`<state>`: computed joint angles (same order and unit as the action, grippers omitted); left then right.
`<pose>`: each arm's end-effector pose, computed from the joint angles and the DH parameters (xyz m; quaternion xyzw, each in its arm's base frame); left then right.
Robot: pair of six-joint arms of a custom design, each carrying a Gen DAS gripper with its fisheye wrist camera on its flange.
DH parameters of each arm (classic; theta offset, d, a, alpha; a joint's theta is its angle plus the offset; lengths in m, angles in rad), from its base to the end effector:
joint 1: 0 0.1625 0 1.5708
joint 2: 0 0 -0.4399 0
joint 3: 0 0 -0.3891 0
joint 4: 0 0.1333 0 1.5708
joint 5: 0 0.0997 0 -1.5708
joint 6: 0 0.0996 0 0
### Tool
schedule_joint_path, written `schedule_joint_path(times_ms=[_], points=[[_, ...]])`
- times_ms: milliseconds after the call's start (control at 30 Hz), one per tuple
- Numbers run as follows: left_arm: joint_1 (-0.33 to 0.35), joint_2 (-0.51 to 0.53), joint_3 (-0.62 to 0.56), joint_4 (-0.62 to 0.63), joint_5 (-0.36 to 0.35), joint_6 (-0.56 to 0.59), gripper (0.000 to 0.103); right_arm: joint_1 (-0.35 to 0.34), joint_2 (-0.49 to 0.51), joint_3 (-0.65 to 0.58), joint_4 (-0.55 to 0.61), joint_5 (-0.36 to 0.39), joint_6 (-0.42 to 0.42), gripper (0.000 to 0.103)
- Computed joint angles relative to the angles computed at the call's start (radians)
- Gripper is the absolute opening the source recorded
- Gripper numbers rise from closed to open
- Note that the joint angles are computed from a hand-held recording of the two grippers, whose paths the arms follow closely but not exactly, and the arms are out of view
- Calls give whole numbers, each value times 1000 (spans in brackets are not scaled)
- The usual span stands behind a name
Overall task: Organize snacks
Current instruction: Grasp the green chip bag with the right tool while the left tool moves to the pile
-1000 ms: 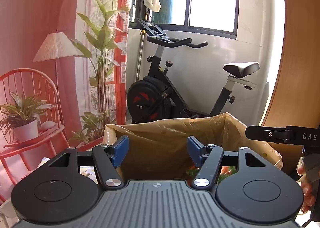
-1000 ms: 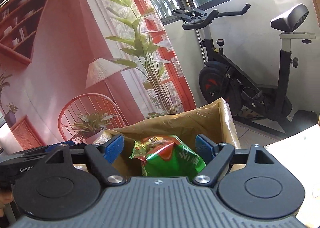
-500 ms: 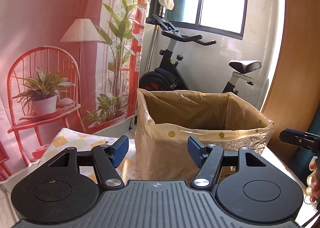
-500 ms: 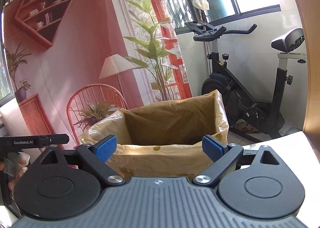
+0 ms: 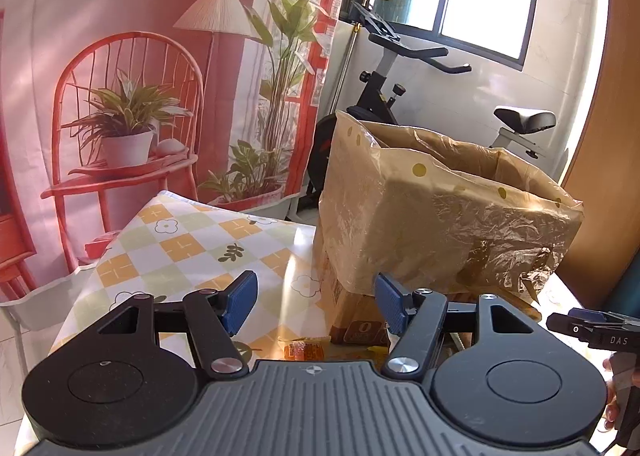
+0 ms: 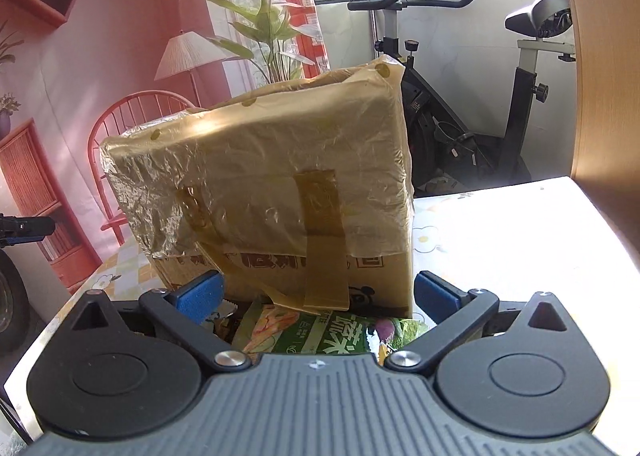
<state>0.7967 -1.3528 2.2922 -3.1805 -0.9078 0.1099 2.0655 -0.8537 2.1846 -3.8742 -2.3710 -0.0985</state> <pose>-0.1766 -0.4590 0.2783 0.2852 0.8529 -0.3942 0.1892 0.2895 -0.4063 0.1594 0.0639 -0.8319 0.4898 0.2529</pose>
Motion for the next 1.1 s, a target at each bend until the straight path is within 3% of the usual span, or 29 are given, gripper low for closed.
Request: schedule_joint_path(times_ms=[233,400,633,700,767,900,967,1100], points=[[30,-3,2,20,-22,11,67,-52,-2,46,38,19,161,103],[40,1,1,24,-34,14,67,-103,-39,82,81,102,298,103],[49,9,-2,42,-43,8,67,-121,-42,72,123,101,373,103],[52,15,1,43,-44,5,67,-140,-62,69,199,147,425,103],[55,18,4,48,-44,-3,67,-158,-56,76,193,189,461,103],[64,18,7,73,-50,-9,67,-155,-41,77,161,198,440,102],[71,19,6,88,-53,-9,67,-152,-46,85,142,215,415,91],[92,29,-2,123,-52,-15,67,-139,-52,96,135,233,390,84]])
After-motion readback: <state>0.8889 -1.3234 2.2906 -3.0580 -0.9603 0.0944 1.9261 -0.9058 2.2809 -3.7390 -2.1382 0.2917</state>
